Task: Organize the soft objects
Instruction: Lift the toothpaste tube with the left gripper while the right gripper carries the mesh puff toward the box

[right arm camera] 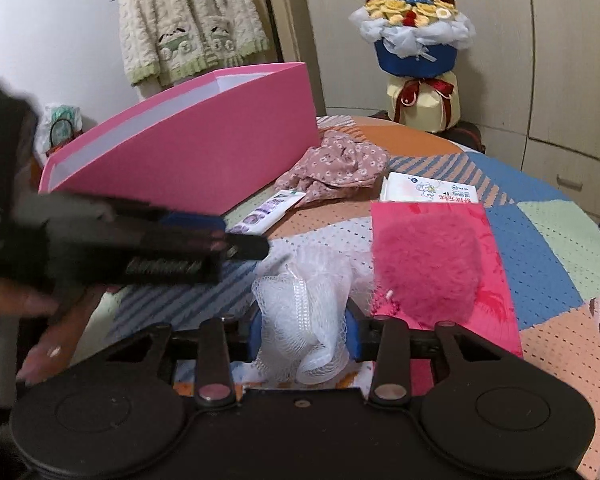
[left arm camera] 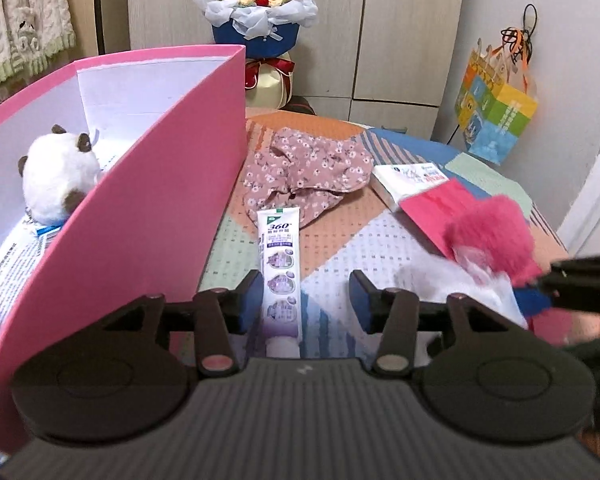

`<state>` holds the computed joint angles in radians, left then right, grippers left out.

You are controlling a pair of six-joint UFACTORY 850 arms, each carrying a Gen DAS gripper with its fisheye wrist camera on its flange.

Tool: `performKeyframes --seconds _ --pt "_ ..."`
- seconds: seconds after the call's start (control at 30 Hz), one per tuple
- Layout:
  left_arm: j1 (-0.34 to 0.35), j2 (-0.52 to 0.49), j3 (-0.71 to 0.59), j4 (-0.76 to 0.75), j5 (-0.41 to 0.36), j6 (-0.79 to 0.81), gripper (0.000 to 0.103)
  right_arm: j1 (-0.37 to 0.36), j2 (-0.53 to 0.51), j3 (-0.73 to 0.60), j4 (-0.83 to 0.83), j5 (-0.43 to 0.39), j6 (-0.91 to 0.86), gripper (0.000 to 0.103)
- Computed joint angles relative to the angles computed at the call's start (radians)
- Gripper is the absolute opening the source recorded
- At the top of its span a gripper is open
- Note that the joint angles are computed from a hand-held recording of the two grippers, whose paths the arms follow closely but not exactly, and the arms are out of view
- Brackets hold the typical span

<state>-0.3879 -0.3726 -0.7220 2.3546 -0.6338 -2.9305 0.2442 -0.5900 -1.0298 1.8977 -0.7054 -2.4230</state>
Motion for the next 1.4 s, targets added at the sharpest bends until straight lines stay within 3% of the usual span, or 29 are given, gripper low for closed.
performKeyframes --seconds 0.13,0.23,0.3,0.37,0.53,0.73,0.87,1.17,1.4 --pt "0.003 -0.044 -0.036 -0.035 0.014 0.064 0.048 0.017 0.014 0.039 0.100 0.018 -0.146 0.050" --pt "-0.014 -0.060 -0.032 -0.050 -0.033 0.078 0.048 0.029 0.018 0.063 0.179 0.023 -0.225 0.053" --pt "-0.027 -0.069 -0.033 -0.080 -0.063 0.093 0.041 0.033 0.022 0.077 0.226 0.020 -0.272 0.054" --pt "-0.041 -0.080 -0.038 -0.123 -0.096 0.140 0.025 0.043 0.029 0.090 0.275 0.025 -0.313 0.055" --pt "-0.036 -0.068 -0.022 -0.103 -0.109 0.093 0.022 0.066 0.056 0.131 0.382 0.028 -0.341 0.046" --pt "-0.061 -0.051 0.014 -0.114 -0.174 0.091 0.022 0.082 0.106 0.206 0.531 -0.021 -0.420 0.043" --pt "-0.072 -0.012 0.057 -0.072 -0.185 0.049 0.022 0.093 0.125 0.235 0.620 -0.007 -0.458 0.042" --pt "-0.091 0.096 0.176 0.053 -0.175 -0.066 0.022 0.086 0.184 0.314 0.633 -0.016 -0.456 0.042" --pt "-0.106 0.179 0.259 0.140 -0.139 -0.128 0.022 0.086 0.223 0.348 0.604 0.055 -0.417 0.042"
